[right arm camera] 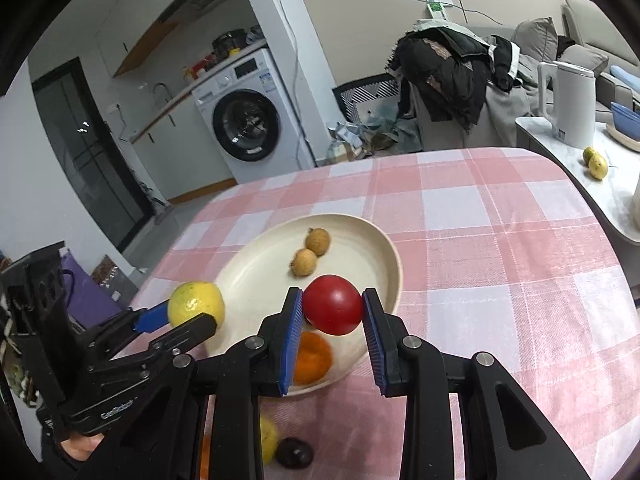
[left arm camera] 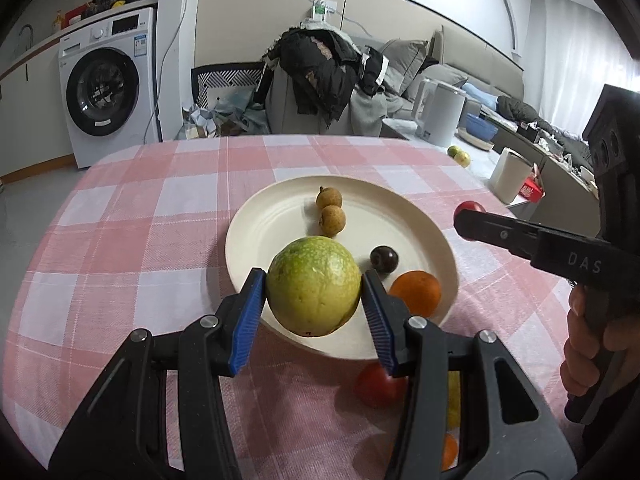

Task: Organize fruits
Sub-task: 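Carry the red fruit and green guava onto the cream plate and open both tools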

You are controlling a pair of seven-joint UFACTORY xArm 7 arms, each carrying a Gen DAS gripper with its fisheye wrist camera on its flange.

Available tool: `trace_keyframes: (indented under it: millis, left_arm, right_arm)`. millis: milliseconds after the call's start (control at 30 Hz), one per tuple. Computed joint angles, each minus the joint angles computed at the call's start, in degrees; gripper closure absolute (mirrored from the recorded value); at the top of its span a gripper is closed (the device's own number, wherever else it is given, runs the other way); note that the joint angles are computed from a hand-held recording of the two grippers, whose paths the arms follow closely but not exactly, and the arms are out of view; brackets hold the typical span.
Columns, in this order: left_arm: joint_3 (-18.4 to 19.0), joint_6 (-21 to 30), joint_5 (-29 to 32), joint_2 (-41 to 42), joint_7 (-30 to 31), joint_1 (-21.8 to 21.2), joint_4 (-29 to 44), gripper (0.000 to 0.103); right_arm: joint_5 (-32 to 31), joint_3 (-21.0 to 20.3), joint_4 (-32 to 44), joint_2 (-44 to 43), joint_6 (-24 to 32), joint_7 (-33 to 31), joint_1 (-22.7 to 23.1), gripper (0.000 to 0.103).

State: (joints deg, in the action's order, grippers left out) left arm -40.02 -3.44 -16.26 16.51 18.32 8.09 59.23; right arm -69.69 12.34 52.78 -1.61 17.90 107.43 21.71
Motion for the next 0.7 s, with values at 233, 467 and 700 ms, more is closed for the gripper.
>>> trace_keyframes:
  millis: [233, 467, 700]
  left_arm:
    - [10.30, 1.20, 3.88, 1.93, -2.66, -9.68, 2.71, 0.057]
    - [15.06, 2.73, 5.61, 4.22, -4.07, -13.96, 5.74, 0.057]
    - [16.00, 5.04, 4.62, 5.66, -3.75, -14.73, 7.99, 0.057]
  right_arm:
    - [2.93, -1.55, 1.77, 3.84, -0.74, -3.25, 0.49, 0.072]
    - [4.00, -3.77, 3.86, 6.97, -0.32, -5.79, 2.19, 0.072]
    - [5.41, -5.63, 5.83, 9.33, 0.15, -8.37, 3.30, 0.072]
